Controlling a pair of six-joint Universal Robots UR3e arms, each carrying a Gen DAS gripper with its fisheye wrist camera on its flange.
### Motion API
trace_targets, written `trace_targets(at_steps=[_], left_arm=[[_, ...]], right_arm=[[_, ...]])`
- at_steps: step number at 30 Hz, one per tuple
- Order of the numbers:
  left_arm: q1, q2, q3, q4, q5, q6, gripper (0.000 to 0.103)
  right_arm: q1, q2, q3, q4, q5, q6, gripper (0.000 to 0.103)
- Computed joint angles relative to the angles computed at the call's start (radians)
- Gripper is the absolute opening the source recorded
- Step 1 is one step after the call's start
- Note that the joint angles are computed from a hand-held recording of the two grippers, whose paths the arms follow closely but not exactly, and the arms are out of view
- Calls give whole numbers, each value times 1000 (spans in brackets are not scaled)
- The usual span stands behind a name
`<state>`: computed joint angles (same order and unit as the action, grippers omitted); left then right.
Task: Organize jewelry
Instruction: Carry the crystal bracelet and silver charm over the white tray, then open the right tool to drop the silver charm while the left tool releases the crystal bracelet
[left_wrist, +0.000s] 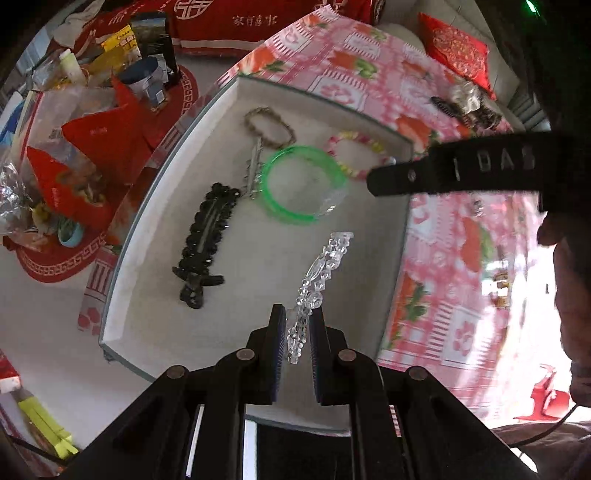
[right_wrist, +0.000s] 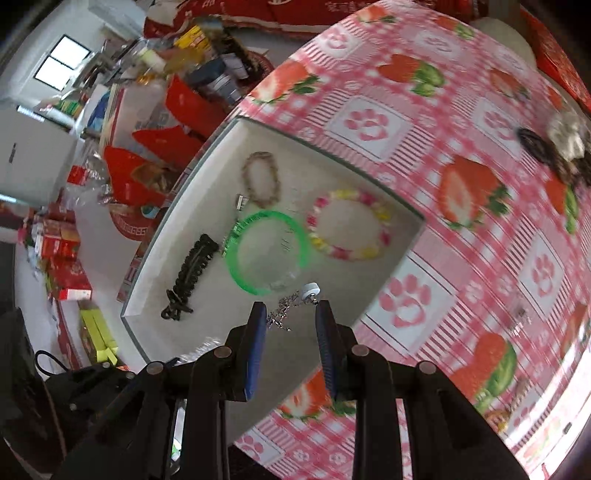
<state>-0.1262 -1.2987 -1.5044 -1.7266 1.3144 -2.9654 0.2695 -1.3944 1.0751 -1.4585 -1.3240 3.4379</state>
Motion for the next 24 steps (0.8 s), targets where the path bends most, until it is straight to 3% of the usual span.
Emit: trace_targets(at_steps=[9, 24], left_arm=[[-8, -27, -105, 130, 48, -12, 18], [-55, -33, -154, 200, 126, -43, 18]], right_arm=[[33, 166, -87, -61, 13, -1, 29], [59, 280, -160, -63, -7, -13, 31]])
